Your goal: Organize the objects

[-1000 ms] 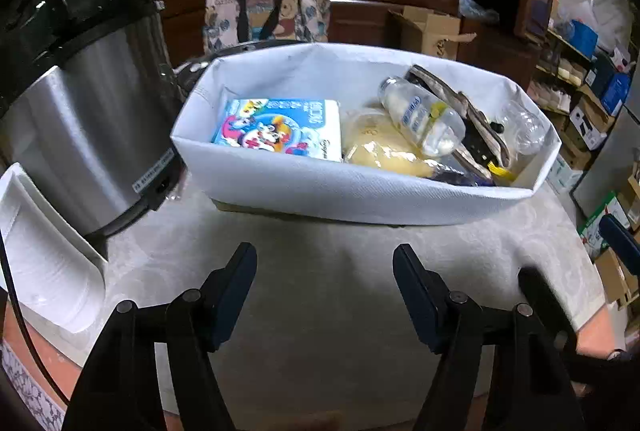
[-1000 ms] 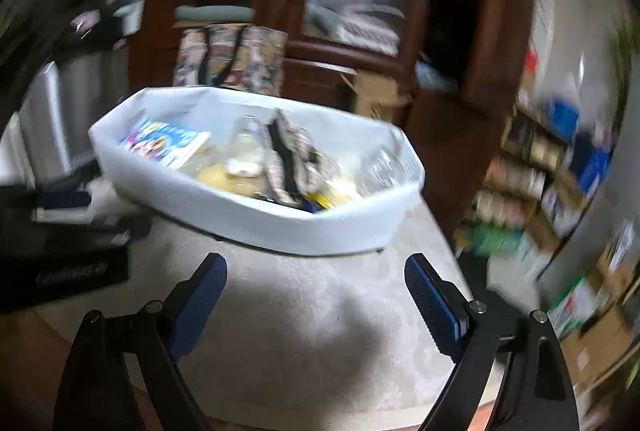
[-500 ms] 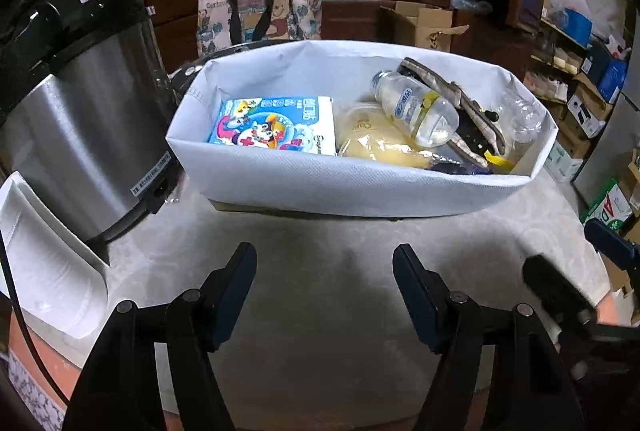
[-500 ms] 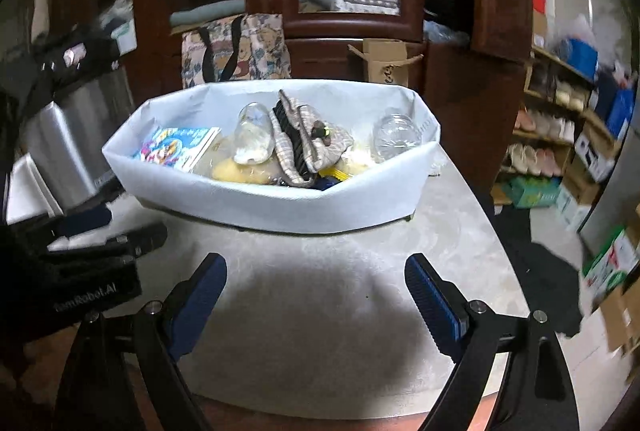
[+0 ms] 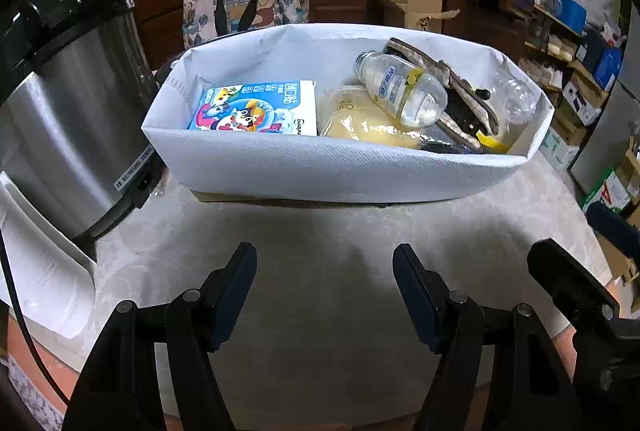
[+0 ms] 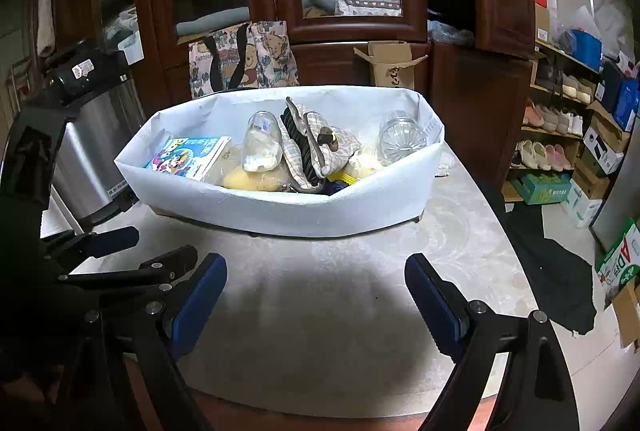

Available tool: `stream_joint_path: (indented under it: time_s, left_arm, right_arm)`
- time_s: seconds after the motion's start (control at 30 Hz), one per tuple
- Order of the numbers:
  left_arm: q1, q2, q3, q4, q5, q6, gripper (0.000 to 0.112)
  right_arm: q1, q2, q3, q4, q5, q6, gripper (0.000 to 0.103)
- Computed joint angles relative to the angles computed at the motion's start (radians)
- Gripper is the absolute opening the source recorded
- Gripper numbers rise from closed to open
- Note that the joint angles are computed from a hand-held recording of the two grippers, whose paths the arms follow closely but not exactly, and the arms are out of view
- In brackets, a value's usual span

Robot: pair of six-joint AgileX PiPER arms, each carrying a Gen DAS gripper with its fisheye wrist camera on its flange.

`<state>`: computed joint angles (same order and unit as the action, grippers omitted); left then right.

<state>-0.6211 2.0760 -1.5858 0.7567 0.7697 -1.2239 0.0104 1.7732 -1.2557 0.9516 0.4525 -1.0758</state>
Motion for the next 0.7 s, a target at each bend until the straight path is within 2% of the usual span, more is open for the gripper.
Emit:
stream_joint_path:
  time_s: [0.7]
  left_arm:
    - [0.004, 0.006, -0.005, -0.013, -0.01, 0.016, 0.07]
  right_arm:
    - [0.015, 0.017, -0.022, -0.104, 0.01, 0.103, 0.091]
